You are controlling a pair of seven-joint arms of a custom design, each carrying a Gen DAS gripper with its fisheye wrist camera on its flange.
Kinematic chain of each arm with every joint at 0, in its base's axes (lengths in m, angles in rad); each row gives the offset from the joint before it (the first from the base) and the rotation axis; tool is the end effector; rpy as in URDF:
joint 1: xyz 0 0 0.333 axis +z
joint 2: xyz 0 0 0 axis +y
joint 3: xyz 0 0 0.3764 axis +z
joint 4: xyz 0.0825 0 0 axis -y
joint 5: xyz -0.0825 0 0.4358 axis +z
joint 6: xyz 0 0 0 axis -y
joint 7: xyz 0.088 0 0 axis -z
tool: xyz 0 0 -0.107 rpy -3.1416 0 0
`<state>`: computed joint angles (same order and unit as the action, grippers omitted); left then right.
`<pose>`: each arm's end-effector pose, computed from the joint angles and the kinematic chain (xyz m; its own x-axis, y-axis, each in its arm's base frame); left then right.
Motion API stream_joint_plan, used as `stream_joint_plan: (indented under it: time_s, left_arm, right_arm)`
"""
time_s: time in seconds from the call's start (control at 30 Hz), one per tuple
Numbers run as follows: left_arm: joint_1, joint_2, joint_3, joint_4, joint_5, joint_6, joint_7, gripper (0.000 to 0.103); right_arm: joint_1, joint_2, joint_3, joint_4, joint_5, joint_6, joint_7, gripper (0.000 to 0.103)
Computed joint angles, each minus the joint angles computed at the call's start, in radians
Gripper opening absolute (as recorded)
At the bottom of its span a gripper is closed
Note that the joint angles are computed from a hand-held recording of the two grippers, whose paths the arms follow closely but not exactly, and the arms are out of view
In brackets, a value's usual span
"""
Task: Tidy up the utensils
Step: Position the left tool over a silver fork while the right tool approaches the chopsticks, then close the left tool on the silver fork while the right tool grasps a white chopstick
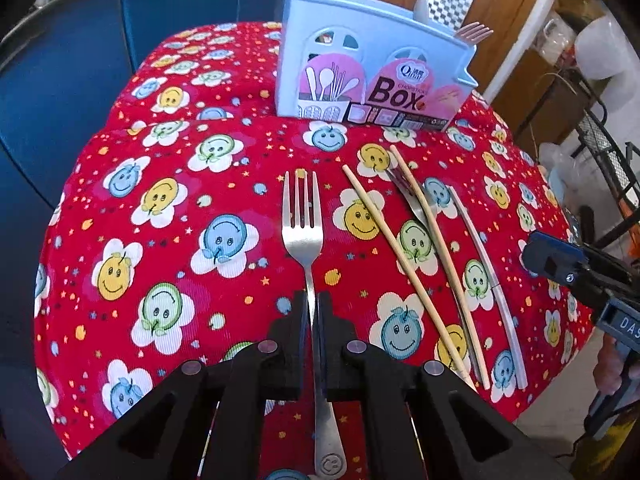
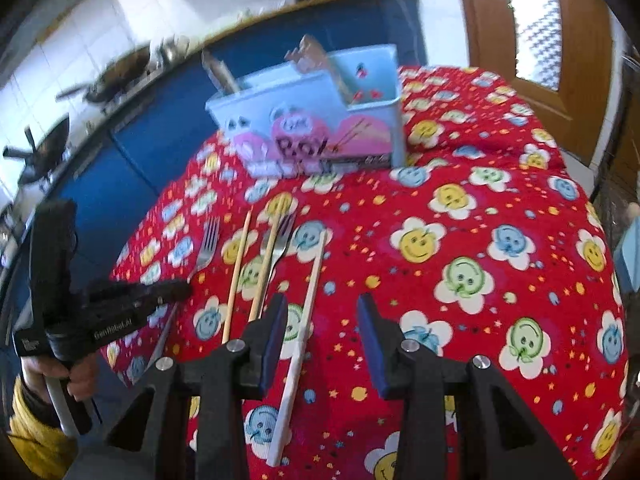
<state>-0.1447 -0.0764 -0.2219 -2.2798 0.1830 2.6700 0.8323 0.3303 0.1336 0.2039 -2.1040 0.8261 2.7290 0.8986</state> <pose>0.5393 -0.2149 0.4659 0.1816 -0.9684 0.1712 -0.8704 -0.2393 -0.4303 0.5717 0.3016 0.4290 0.5470 -0.7702 -0.3280 -0.7748 -0.3175 -0.5467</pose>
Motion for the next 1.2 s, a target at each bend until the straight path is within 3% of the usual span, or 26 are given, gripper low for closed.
stream_joint_plan:
  time_s: [0.13,0.3,0.47,0.67,0.83,0.93,1.07,1.2]
  left_arm:
    - [-0.01,0.015,0.019,0.038,-0.131,-0.066,0.125,0.005]
    - [-0.011,0.046,0.028,0.107,-0.203,-0.184,0.22,0.005]
    - [-0.007,0.052,0.036,0.121,-0.281,-0.212,0.26,0.005]
    - [0.0,0.063,0.044,0.139,-0.382,-0.24,0.322,0.005]
    - [0.002,0.08,0.043,0.169,-0.367,-0.28,0.32,0.005]
    - [-0.003,0.077,0.04,0.16,-0.337,-0.253,0.294,0.005]
    - [-0.011,0.043,0.031,0.088,-0.282,-0.129,0.236,0.004]
    - [-0.011,0.011,0.026,0.005,-0.281,0.017,0.212,0.003]
  right_arm:
    - [0.012,0.035,-0.028,0.065,-0.198,-0.114,0.151,0.039]
    - [0.013,0.085,-0.035,0.148,-0.386,-0.238,0.293,0.039]
    - [0.006,0.131,-0.023,0.224,-0.449,-0.363,0.344,0.039]
    - [-0.005,0.148,-0.006,0.251,-0.446,-0.391,0.328,0.04]
    - [-0.009,0.15,-0.005,0.253,-0.439,-0.39,0.319,0.036]
    - [-0.016,0.148,-0.001,0.237,-0.416,-0.353,0.302,0.024]
    - [-0.048,0.144,0.018,0.206,-0.292,-0.303,0.242,0.011]
    - [-0.059,0.123,0.028,0.161,-0.196,-0.24,0.18,0.01]
